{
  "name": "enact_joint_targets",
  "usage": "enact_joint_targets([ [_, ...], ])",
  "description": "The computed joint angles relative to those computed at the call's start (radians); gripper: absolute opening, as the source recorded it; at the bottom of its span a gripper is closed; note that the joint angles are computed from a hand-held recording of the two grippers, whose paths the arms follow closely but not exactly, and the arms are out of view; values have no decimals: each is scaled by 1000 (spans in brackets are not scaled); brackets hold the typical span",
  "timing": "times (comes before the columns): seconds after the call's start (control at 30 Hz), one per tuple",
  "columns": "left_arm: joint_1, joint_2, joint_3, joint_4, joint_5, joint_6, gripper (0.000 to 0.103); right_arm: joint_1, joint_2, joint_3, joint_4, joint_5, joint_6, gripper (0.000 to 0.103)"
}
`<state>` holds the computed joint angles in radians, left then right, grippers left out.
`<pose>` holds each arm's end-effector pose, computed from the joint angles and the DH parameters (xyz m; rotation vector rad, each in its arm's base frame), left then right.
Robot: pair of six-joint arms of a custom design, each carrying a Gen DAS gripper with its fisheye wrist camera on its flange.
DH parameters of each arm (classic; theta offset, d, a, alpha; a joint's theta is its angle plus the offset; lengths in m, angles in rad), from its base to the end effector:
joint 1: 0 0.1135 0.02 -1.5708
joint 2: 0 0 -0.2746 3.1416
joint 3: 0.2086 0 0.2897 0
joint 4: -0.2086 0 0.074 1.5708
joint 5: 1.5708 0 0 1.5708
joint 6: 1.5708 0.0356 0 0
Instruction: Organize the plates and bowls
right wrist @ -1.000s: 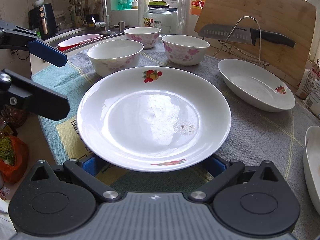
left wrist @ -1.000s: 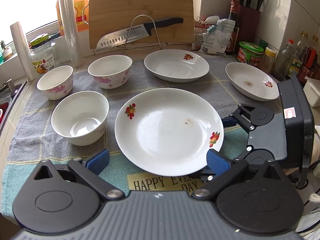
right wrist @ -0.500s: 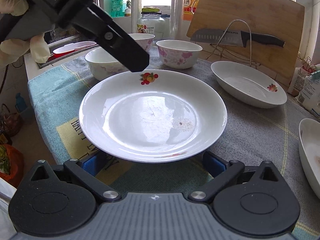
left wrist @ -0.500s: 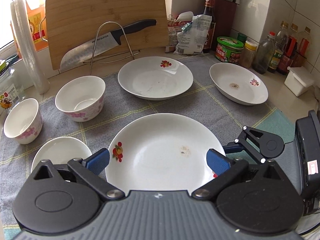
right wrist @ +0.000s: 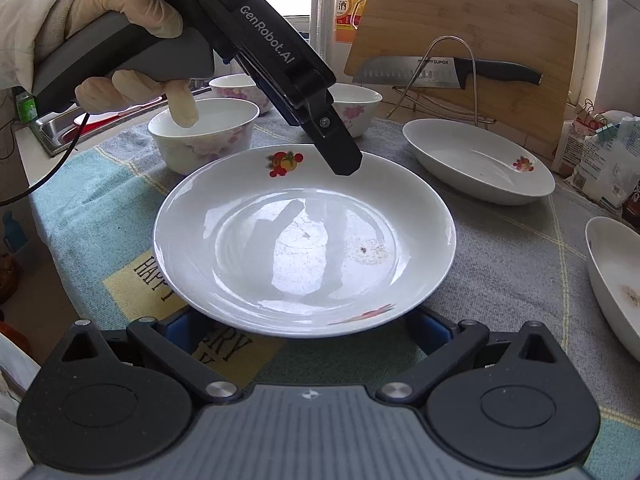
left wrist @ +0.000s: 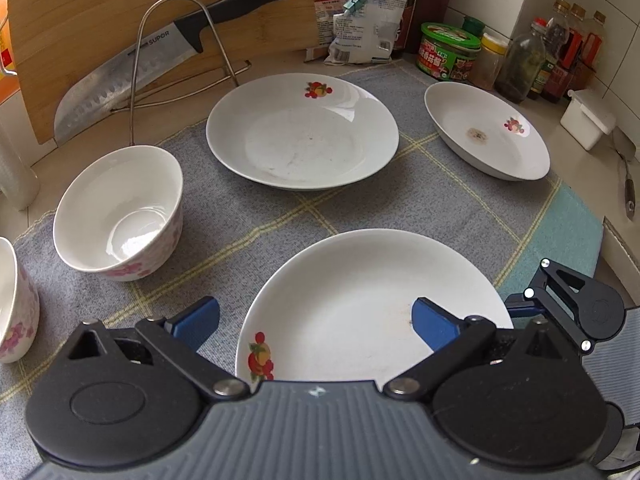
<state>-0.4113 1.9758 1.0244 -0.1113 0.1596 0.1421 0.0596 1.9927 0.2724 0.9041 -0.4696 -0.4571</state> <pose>0.3595 -0.1630 0.0746 0.7750 2.5279 -0.3016 0.2206 0.0293 -0.0022 -0.7962 2.1621 0.3584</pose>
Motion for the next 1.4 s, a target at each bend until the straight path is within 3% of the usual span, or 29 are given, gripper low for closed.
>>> enact_joint_targets([
  [0.27, 21, 95, 135, -183, 55, 101, 96, 27, 26, -33, 94, 46, 58, 103],
  [0.57, 13, 154, 221, -281, 55, 166, 95, 44, 14, -37, 90, 71, 76, 103],
  [0.73, 14, 182, 247, -308, 65, 165, 90, 53, 25, -46, 122, 89, 84, 103],
  [1.4, 18, 215, 300, -376, 63, 223, 90, 86, -49, -19, -17, 127, 105, 103],
])
